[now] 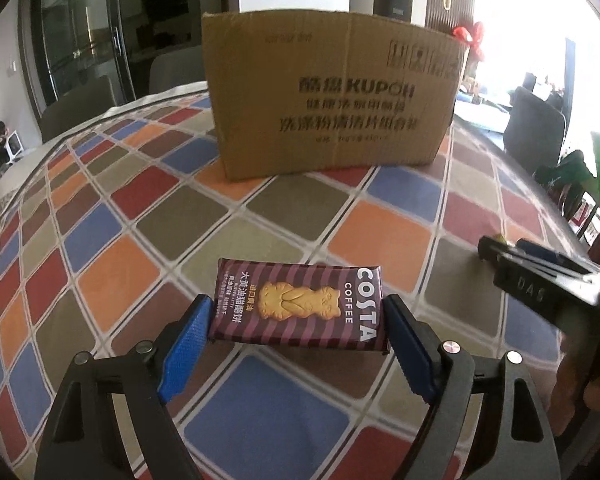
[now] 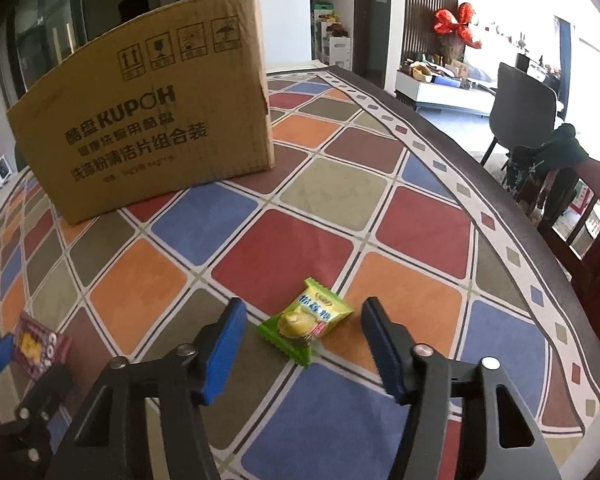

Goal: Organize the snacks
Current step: 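Grasp the yellow-green candy packet with the right gripper while the left grasps the COSTA packet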

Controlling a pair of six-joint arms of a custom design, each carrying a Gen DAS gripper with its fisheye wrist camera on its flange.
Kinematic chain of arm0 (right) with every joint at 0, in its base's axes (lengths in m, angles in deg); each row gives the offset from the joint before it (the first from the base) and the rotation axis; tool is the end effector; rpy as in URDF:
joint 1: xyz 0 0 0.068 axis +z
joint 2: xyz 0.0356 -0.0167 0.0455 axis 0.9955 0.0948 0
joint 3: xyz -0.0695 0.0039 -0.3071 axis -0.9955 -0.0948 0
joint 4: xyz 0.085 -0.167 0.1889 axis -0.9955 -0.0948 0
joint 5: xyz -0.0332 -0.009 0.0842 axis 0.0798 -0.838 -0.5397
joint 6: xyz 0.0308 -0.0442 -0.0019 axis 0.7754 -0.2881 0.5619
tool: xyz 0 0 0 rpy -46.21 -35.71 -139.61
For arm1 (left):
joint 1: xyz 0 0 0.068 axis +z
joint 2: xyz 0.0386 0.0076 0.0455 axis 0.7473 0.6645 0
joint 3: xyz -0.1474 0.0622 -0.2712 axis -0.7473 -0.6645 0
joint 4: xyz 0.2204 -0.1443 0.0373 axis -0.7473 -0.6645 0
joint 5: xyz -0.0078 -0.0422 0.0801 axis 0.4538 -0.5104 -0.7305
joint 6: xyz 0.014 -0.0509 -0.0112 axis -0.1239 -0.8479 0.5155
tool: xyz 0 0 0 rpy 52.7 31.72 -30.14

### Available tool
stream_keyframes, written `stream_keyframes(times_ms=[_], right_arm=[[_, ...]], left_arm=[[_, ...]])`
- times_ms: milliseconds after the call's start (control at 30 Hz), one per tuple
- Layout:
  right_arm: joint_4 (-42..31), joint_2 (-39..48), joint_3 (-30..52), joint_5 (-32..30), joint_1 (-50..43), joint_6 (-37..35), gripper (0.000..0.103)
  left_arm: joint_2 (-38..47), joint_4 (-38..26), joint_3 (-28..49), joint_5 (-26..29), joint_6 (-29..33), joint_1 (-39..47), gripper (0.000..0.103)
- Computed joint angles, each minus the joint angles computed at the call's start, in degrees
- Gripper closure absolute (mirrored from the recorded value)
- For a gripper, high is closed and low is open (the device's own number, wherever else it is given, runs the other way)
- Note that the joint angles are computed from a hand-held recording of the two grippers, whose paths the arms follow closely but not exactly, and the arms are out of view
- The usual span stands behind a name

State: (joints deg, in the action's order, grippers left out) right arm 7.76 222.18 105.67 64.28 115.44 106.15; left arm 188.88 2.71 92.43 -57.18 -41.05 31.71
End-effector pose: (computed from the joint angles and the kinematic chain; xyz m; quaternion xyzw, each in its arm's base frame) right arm 0.3421 0.1930 0.0092 -0.0380 0.9349 0.0224 0.3522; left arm 0.2727 -0.0711 0.0186 -0.0780 0.9302 0.0198 0.3580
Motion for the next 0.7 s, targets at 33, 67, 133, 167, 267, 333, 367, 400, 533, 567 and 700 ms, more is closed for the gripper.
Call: stream_keyframes(times_ms=[33, 67, 133, 167, 267, 333, 367, 400, 533, 567, 700], right_arm=[[0.5, -0.1, -0.3, -0.2, -0.2, 0.0, 0.057], [0.6, -0.2, -0.4, -0.4, -0.3, -0.1, 0.058], [0.7, -0.2, -0.4, -0.6, -0.5, -0.4, 0.066], [1.1, -0.2, -0.6, -0.8, -0.5, -0.8, 0.073], [1.6, -0.5, -1.0, -1.2, -0.4, -1.8, 0.074], [2.0, -0.8, -1.6, -2.1, -0.4, -2.0, 0.074], [2.1, -1.1, -2.0, -2.3, -0.4, -2.0, 0.074], [2.5, -1.4, -2.4, -2.3, -0.2, -2.1, 0.074], [4.3, -3.5, -4.7, -2.7, 0.7, -2.9, 0.074], [4.6, -3.9, -5.0, -2.6, 0.8, -3.0, 0.074], [6.4, -6.3, -7.3, -2.3, 1.8, -3.7, 0.074]], left_arm=[[-0.4, -0.2, 0.2, 0.2, -0.2, 0.0, 0.018], [-0.7, -0.3, 0.4, 0.2, -0.2, -0.1, 0.018], [-1.2, -0.6, 0.9, -0.5, -0.3, -0.6, 0.018], [-1.3, -0.5, 1.0, -0.5, -0.3, -0.7, 0.018], [-1.8, -0.7, 1.0, -0.9, -0.7, -1.1, 0.018], [-2.2, -0.7, 0.8, -1.2, -1.0, -1.3, 0.018], [-2.5, -0.7, 0.6, -1.3, -1.2, -1.4, 0.018], [-2.9, -0.8, 0.4, -1.4, -1.4, -1.5, 0.018], [-4.7, -0.3, -0.9, -2.5, -1.9, -2.1, 0.018], [-5.0, 0.3, -1.4, -2.9, -1.8, -2.3, 0.018], [-7.7, 0.9, -3.2, -4.7, -2.0, -3.0, 0.018]])
